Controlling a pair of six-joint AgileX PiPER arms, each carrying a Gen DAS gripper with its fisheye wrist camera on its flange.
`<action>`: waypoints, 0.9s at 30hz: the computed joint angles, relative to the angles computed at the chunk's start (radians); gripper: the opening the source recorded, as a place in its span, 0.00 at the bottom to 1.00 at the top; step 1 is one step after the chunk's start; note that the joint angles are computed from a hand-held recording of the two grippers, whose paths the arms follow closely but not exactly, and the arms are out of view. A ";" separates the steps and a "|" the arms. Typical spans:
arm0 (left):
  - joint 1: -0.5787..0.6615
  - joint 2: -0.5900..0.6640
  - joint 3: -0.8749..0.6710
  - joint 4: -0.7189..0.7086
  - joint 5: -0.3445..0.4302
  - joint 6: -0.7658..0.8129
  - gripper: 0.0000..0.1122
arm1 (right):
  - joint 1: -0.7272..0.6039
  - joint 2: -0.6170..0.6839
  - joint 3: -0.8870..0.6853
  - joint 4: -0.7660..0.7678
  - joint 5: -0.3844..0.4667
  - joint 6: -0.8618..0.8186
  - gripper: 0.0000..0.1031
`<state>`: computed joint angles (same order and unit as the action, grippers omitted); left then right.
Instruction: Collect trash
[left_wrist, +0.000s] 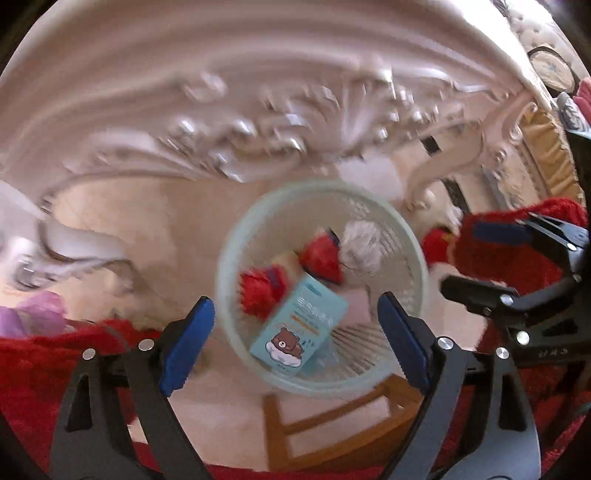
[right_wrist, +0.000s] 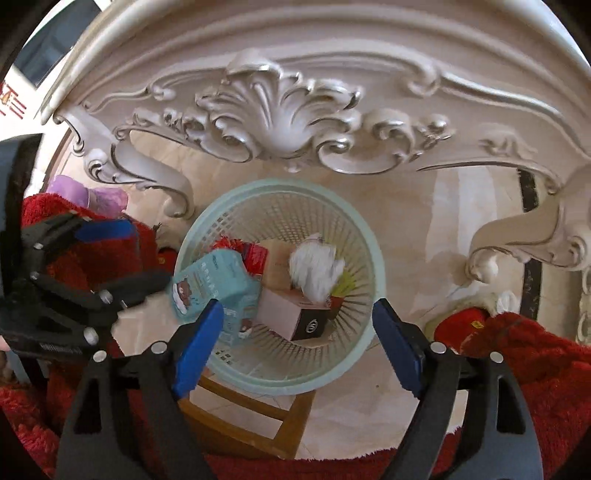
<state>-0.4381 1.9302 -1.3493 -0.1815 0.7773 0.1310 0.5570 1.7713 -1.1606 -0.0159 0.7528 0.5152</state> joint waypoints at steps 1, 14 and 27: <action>-0.010 -0.028 0.010 0.049 -0.016 -0.044 0.78 | 0.020 -0.013 -0.004 -0.043 0.008 0.037 0.91; -0.037 -0.169 -0.024 0.099 0.049 -0.195 0.78 | 0.121 -0.099 -0.109 -0.217 0.203 0.258 0.93; -0.093 -0.333 -0.020 0.227 0.054 -0.399 0.78 | 0.197 -0.132 -0.176 -0.352 0.353 0.517 0.93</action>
